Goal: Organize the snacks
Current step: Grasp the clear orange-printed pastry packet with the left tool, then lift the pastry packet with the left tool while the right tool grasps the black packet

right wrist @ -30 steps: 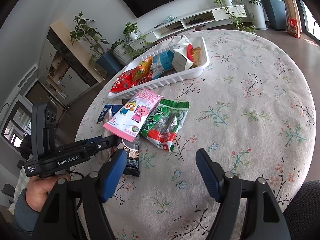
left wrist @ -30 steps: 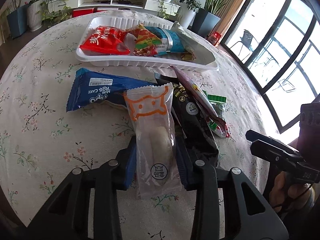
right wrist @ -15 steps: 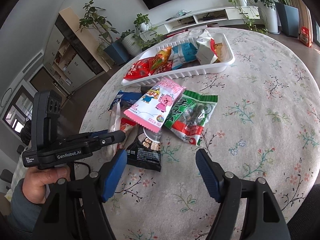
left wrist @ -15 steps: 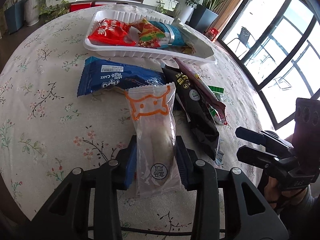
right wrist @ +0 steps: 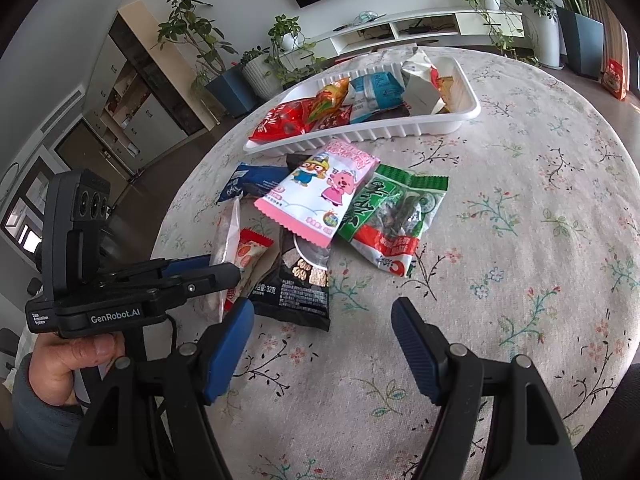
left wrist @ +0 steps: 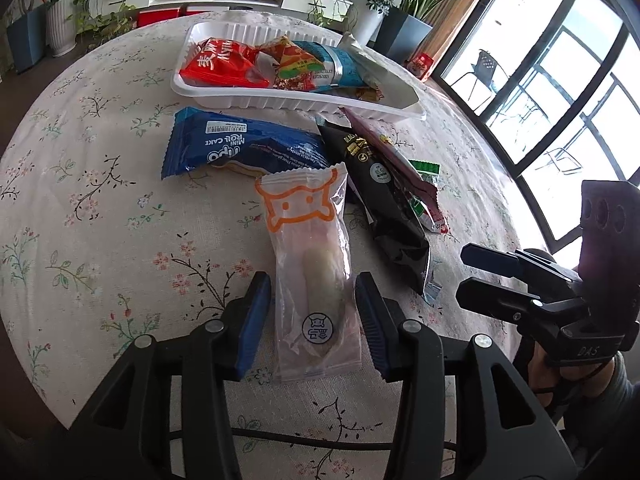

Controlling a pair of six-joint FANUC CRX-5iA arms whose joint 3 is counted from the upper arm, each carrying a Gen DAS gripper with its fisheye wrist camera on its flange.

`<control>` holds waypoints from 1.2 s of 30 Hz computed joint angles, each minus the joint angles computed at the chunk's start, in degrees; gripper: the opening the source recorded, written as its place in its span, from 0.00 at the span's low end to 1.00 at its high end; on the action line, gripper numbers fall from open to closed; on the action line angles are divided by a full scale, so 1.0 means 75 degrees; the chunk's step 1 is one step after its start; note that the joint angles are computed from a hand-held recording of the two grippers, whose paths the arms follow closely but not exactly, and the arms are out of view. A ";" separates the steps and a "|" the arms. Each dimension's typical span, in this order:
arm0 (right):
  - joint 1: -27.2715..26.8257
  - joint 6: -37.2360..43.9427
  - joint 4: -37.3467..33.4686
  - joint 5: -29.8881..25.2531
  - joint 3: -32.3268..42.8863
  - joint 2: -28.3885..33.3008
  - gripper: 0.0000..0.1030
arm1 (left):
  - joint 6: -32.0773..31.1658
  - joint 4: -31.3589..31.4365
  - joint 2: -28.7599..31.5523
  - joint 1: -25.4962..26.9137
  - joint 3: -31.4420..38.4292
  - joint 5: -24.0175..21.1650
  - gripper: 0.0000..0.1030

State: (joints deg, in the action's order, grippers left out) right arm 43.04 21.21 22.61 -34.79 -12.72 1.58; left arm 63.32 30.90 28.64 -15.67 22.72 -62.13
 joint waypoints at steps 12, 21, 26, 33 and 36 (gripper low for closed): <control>-0.0030 0.0250 -0.0138 -0.0260 0.0335 0.0176 0.73 | -0.0486 0.0407 -0.0368 0.0153 -0.0579 0.0235 0.25; -0.0082 0.0856 -0.0565 -0.0754 0.1207 0.0759 0.73 | -0.0782 0.1071 -0.0732 0.0445 -0.1228 0.0357 0.25; -0.0215 0.1056 -0.0795 -0.1236 0.1953 0.1239 0.72 | -0.0914 0.1242 -0.0772 0.0473 -0.1350 0.0389 0.25; -0.0351 0.1589 -0.1265 -0.1865 0.2910 0.1902 0.60 | -0.0976 0.1368 -0.0804 0.0528 -0.1467 0.0414 0.25; -0.0317 0.1589 -0.1111 -0.2042 0.3005 0.2032 0.49 | -0.0986 0.1369 -0.0795 0.0528 -0.1468 0.0393 0.25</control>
